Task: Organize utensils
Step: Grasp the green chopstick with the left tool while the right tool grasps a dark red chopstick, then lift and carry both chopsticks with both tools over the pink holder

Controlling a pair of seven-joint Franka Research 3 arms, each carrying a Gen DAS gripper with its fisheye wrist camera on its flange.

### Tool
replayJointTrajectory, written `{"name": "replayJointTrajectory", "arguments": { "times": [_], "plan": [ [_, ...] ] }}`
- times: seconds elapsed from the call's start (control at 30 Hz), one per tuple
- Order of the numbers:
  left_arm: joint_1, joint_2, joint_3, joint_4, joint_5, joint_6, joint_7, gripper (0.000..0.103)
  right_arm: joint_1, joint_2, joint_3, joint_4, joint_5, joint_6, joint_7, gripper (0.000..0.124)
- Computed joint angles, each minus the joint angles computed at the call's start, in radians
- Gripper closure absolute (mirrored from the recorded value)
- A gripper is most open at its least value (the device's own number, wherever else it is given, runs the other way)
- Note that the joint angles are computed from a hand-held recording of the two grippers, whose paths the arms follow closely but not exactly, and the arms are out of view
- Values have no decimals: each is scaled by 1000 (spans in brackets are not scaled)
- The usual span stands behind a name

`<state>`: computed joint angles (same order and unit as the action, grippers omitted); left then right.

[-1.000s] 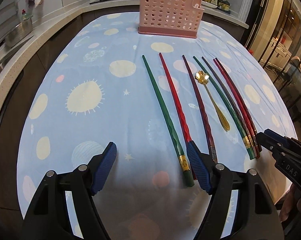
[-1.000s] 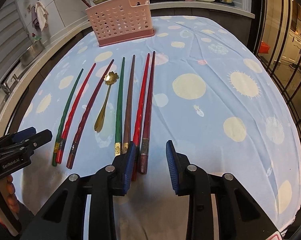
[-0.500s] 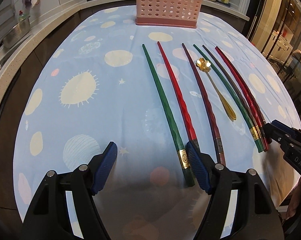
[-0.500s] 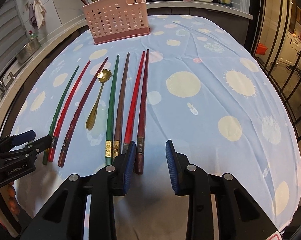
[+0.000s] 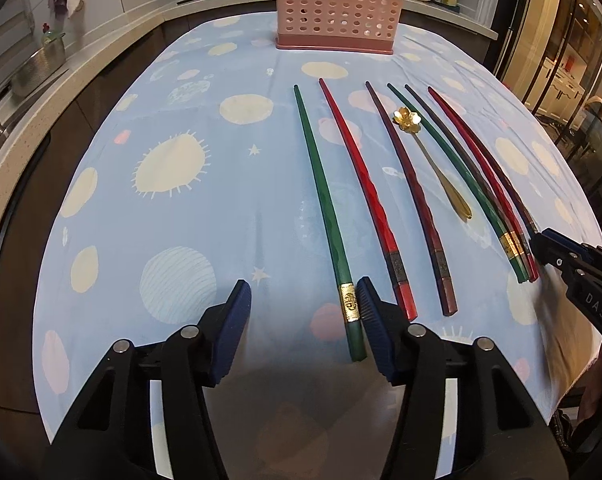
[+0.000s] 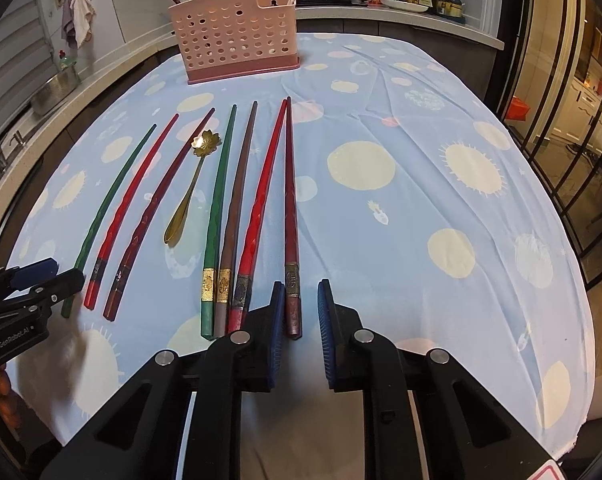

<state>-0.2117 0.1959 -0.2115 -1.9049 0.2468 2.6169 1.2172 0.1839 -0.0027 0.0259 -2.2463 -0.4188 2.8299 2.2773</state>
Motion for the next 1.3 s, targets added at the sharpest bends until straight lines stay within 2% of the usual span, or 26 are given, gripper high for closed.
{"name": "replayJointTrajectory", "arguments": {
  "times": [0.07,0.33,0.4,0.47,0.53,0.63,0.97,1.1,1.3],
  "plan": [
    [3,-7,-3,-8,-8,3,8,62,0,-1,0,-2,7,3,-7,116],
    [16,-46,-14,-59,-82,22,63,79,-6,-18,5,-29,13,25,-12,117],
    [19,-52,-16,-65,-100,23,79,92,-8,-24,7,-38,28,30,-24,117],
    [29,-56,-23,-65,-153,15,117,96,-9,-36,9,-52,78,41,-58,117],
    [38,-66,-27,-72,-211,11,154,96,-12,-50,12,-63,113,47,-80,117],
    [32,-92,-18,-90,-201,27,150,96,-30,-85,25,-85,104,57,-70,117],
    [35,-179,1,-99,-295,113,208,96,-128,-204,88,-109,101,138,-62,117],
    [36,-173,10,-58,-279,146,200,96,-164,-221,109,-85,133,171,-103,117],
    [43,-125,15,43,-195,181,153,96,-243,-196,160,-3,86,210,-90,117]
  ]
}}
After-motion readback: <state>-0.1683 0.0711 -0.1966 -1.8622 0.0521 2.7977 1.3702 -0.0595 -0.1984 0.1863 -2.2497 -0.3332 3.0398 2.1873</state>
